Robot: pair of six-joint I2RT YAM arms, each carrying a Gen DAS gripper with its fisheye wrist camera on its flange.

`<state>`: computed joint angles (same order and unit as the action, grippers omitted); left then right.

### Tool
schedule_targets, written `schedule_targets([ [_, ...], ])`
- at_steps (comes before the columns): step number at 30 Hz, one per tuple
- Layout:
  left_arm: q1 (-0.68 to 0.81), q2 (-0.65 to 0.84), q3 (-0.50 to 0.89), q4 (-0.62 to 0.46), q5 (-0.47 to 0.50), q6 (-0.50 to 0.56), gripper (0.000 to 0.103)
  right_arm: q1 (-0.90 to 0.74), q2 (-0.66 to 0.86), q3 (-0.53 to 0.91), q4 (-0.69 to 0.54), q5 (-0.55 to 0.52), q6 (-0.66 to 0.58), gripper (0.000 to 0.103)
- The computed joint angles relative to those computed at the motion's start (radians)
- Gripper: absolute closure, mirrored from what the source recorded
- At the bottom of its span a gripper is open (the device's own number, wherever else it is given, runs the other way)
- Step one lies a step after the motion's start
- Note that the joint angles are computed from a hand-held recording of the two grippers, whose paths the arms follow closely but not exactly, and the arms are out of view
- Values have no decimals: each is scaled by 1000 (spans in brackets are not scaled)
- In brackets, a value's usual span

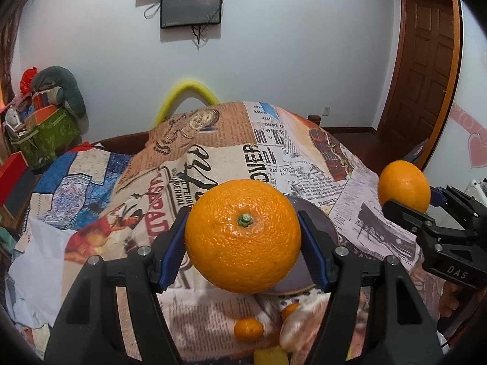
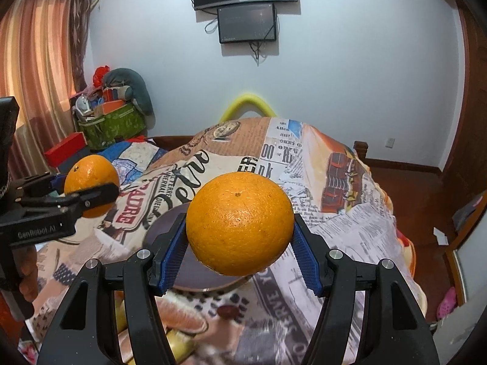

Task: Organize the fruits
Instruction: 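Carry both oranges to the grey plate with left and right tools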

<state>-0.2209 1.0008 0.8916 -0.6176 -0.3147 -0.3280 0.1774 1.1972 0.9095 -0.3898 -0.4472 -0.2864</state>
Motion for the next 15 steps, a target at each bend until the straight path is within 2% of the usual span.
schedule_targets([
  [6, 74, 146, 9, 110, 75, 32, 35, 64, 121, 33, 68, 74, -17, 41],
  [15, 135, 324, 33, 199, 138, 83, 35, 110, 338, 147, 61, 116, -65, 41],
])
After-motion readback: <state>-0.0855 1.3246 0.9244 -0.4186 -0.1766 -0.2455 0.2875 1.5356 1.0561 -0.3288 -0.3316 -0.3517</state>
